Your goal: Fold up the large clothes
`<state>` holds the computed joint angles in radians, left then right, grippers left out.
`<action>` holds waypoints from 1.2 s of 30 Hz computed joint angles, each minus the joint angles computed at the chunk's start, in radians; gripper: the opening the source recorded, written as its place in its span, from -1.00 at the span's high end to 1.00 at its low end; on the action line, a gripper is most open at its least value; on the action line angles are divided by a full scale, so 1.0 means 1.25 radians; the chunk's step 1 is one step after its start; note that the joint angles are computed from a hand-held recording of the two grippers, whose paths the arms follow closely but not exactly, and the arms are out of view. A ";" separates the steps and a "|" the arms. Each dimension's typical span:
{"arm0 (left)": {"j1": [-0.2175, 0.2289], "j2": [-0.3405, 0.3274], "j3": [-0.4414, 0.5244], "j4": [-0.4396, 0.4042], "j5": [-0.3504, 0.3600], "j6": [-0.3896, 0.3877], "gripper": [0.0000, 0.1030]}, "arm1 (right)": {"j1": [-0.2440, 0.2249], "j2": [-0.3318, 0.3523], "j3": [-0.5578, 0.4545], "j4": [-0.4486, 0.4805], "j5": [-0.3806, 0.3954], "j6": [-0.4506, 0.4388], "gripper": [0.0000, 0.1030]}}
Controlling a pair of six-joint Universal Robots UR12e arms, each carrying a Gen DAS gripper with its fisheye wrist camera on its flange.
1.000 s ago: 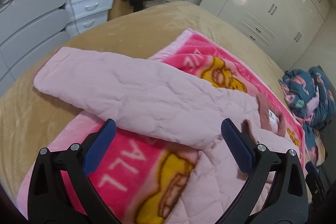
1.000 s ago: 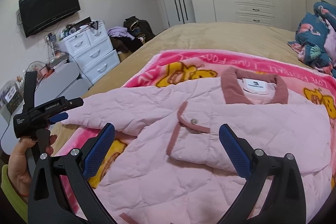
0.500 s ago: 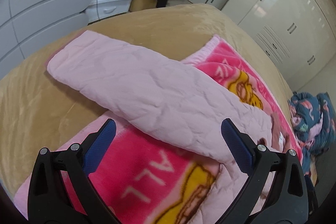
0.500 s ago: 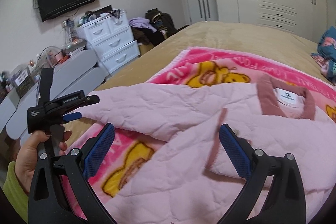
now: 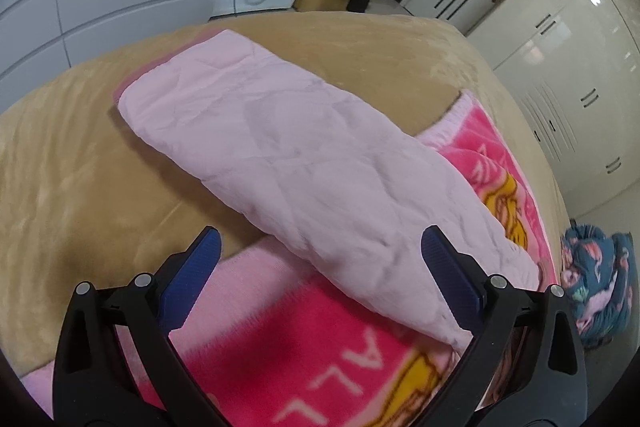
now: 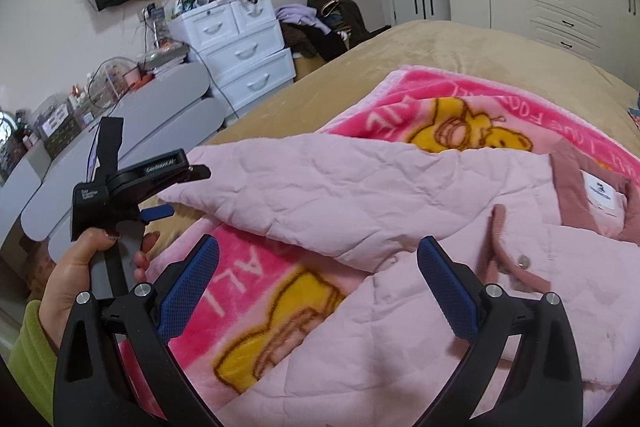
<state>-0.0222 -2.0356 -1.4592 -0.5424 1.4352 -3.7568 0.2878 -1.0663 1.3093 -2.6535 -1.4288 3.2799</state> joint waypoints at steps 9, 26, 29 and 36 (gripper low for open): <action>0.019 -0.026 0.003 0.025 -0.030 -0.073 -0.82 | -0.003 0.013 -0.004 0.020 0.027 -0.003 -0.92; 0.014 -0.064 0.006 0.117 0.015 -0.109 -0.82 | -0.039 -0.027 0.086 -0.010 0.033 0.078 -0.92; 0.012 -0.065 0.004 0.135 0.011 -0.102 -0.46 | -0.046 -0.045 0.113 -0.020 0.031 0.096 -0.92; 0.012 -0.057 -0.010 0.211 0.003 -0.113 0.72 | -0.061 -0.079 0.161 -0.035 0.017 0.137 -0.92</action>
<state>-0.0068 -2.1062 -1.4716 -0.2780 1.4389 -3.8980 0.2111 -1.1652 1.5104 -2.6973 -1.4081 3.4512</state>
